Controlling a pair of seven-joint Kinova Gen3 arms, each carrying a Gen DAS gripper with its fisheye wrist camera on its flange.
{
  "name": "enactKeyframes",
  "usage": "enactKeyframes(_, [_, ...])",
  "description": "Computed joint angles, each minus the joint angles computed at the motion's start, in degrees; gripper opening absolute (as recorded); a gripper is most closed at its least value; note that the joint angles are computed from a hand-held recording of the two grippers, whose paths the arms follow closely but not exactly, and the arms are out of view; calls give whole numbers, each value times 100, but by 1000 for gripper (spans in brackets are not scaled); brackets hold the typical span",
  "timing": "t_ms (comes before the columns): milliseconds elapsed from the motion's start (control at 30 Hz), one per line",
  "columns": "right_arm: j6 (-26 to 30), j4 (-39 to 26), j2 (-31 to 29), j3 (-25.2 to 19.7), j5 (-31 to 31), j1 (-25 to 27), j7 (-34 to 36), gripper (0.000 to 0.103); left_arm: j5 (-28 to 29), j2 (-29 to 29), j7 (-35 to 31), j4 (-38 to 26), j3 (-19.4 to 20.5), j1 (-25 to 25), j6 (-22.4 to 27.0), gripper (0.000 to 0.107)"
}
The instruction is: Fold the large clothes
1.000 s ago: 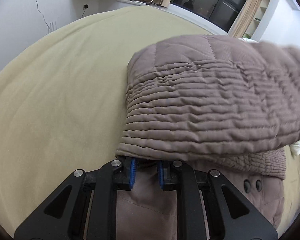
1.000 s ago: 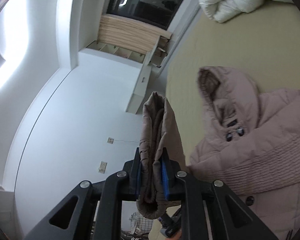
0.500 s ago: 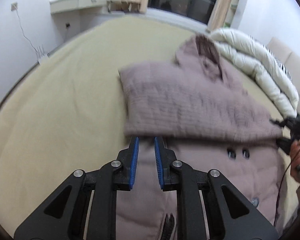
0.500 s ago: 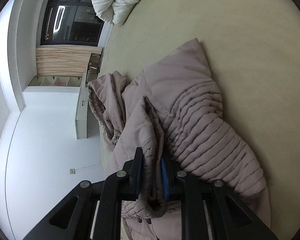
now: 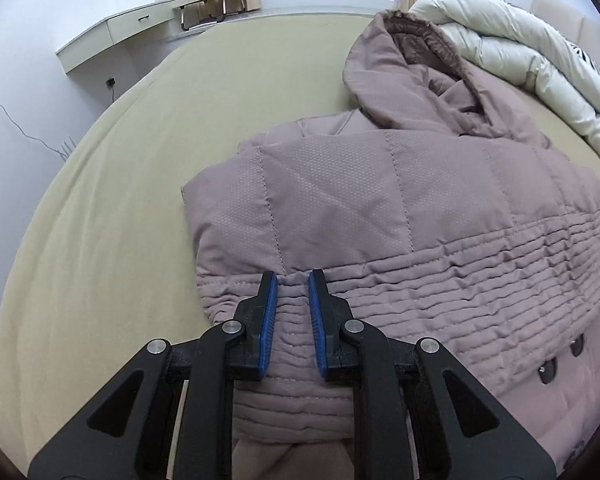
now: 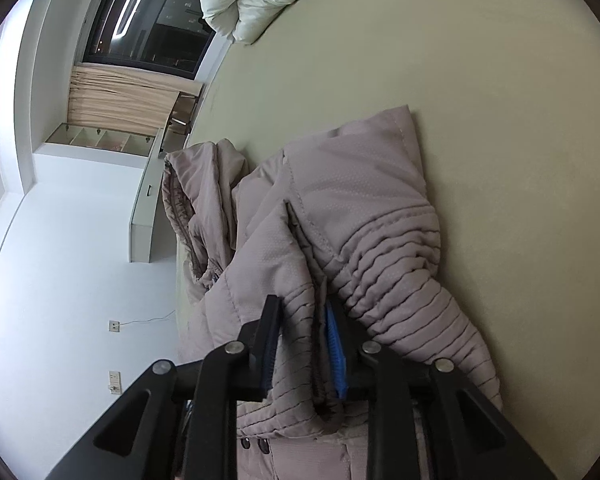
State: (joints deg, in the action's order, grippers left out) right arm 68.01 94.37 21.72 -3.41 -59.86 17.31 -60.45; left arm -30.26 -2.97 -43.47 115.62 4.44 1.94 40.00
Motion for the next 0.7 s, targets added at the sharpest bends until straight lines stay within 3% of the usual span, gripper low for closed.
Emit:
enactKeyframes(33, [-125,-5,-145,-11,155,-31,-105,39,3,-137,10,7,88,-82,12,16])
enactKeyframes(100, [-428,127,-585,211,225,-236,-173,68,-257,-523,310,248,547,-468,-168,16])
enactKeyframes(133, [-637,239,-850,250,200,-286,-68,71,-422,-675,490,306,812,-715,-248,16])
enactKeyframes(233, [-710,172,-1189,76,143,-399,401,70,-361,-657,477,234,977,-988,-329,16])
enactKeyframes(367, [-818,-217,-1152,158,910,-1354,287,67,452,-138,-173,81,75,-337,-272,16])
enactKeyframes(467, [-870,-192,-772,416,1573,-2044,111,68,639,-375,-248,68,-351,32,-271,16])
enactKeyframes(533, [-948,-177,-872,369,1688,-2044,124,67,838,-584,-382,-35,-384,-15,-287,16])
enactKeyframes(633, [-964,-153,-1038,-59,1250,-1406,195,67,1358,-463,-1021,-665,-260,-357,-146,17])
enactKeyframes(667, [-1011,-200,-1063,-103,1164,-1297,272,68,1580,-278,-1254,-930,-200,-504,-154,23])
enactKeyframes(700, [-984,-326,-1063,-80,1162,-1292,280,68,1810,-78,-1487,-1195,-60,-722,-159,44])
